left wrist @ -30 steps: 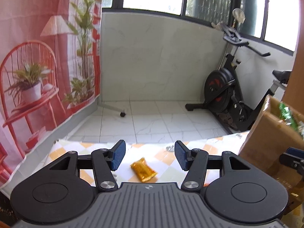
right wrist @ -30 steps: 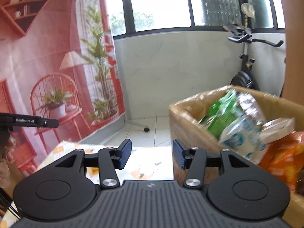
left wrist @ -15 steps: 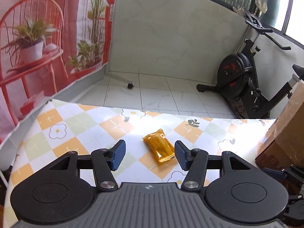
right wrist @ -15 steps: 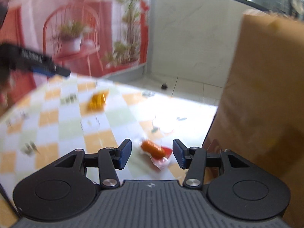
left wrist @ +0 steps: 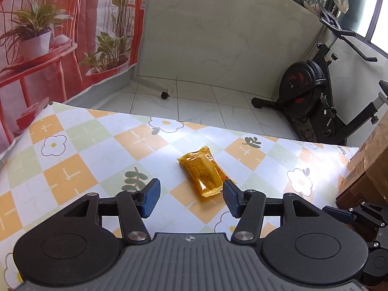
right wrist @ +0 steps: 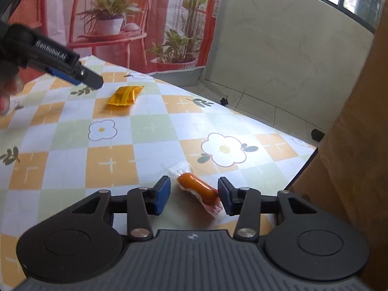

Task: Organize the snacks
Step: 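Grasp the orange wafer pack with the left tool while the right tool grasps the sausage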

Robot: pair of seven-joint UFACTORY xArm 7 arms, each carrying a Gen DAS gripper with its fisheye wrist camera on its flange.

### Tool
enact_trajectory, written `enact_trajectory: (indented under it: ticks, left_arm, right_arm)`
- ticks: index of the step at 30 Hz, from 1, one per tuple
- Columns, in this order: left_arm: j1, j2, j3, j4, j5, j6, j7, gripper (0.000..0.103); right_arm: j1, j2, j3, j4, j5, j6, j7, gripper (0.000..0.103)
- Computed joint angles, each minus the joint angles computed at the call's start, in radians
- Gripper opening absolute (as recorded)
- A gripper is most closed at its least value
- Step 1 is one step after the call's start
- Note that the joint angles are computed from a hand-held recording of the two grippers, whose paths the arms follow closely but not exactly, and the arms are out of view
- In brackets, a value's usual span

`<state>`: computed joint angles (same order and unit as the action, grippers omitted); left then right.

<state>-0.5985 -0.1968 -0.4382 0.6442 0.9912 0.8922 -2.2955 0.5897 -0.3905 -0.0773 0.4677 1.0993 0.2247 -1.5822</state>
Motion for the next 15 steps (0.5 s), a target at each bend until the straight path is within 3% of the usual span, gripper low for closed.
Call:
enact_trajectory:
  ticks: [6, 10, 15]
  left_arm:
    - [0.008, 0.068, 0.019, 0.040, 0.052, 0.004, -0.061, 0.060]
    - [0.005, 0.105, 0.046, 0.061, 0.078, 0.015, -0.128, 0.060]
    - [-0.009, 0.195, 0.085, 0.141, 0.083, 0.082, -0.114, 0.059]
  right_arm:
    - [-0.032, -0.023, -0.004, -0.006, 0.058, 0.036, 0.012, 0.025]
    - [-0.042, -0.042, -0.005, -0.020, 0.084, 0.043, 0.010, 0.024]
    - [-0.045, -0.047, -0.005, -0.025, 0.157, 0.049, -0.037, 0.024]
